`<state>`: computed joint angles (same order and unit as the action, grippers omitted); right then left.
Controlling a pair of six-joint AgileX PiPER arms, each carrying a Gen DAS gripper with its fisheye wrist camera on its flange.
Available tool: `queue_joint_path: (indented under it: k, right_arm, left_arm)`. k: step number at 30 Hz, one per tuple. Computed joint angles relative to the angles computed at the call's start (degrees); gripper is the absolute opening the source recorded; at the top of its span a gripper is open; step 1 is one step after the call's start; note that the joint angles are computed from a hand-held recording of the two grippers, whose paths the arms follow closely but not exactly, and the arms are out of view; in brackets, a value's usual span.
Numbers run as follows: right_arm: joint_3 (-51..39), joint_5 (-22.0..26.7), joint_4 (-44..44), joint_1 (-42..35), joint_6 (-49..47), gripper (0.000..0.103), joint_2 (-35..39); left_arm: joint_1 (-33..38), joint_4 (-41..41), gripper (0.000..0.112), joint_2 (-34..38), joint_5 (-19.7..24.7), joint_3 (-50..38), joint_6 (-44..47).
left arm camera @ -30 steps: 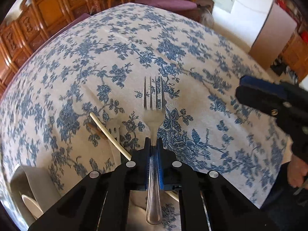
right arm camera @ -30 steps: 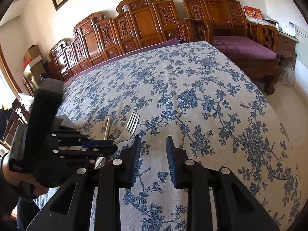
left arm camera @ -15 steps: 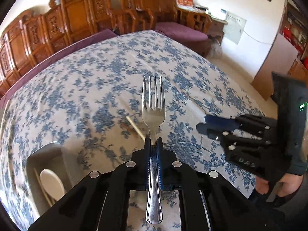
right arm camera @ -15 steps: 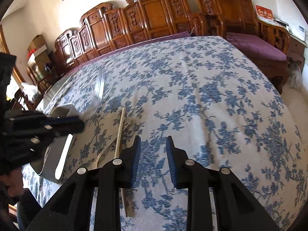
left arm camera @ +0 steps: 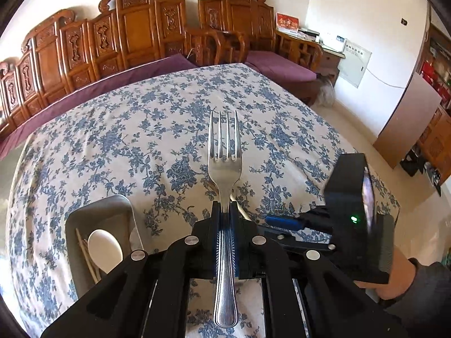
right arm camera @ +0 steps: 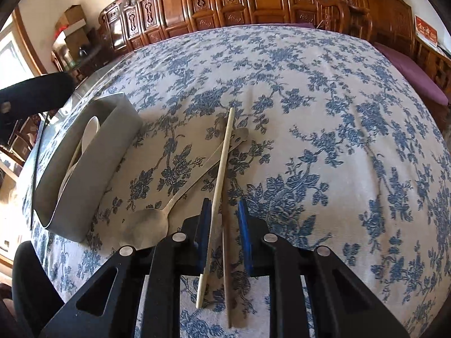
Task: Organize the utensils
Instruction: 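Grasp a metal fork with the left tool while the right tool grasps a chopstick, then place the metal fork in the tray with the left tool while the right tool holds the chopstick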
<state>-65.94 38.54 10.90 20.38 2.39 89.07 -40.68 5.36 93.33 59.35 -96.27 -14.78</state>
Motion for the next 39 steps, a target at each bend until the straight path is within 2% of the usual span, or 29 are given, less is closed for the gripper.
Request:
queue_joint_path:
  k: [8,11,20,25,39]
  right_arm:
    - [-1.0,-0.1,-3.8,2.1,3.5,0.016,1.4]
    - [-1.1,0.3,-3.3,1.3,3.5,0.006,1.5]
    - [1.4,-1.8,5.0,-2.7,-2.5,0.006,-1.5]
    - [2.2,-2.7,6.9,-3.2,-3.8,0.006,-3.7]
    - [2.6,-4.3,4.7,3.4,-2.2,0.006,-7.6]
  left_arm:
    - [0.5,0.5,0.006,-2.3,0.0,2.5,-0.7]
    - [0.9,0.4,0.006,-2.7,0.1,3.1,-0.7]
    - [1.3,1.5,0.006,-4.0,0.2,4.6,-1.9]
    - [2.2,1.8,0.006,-5.0,0.5,4.9,-1.6]
    - [12.3,1.0,0.006,-11.2,-0.9,14.9,1.2]
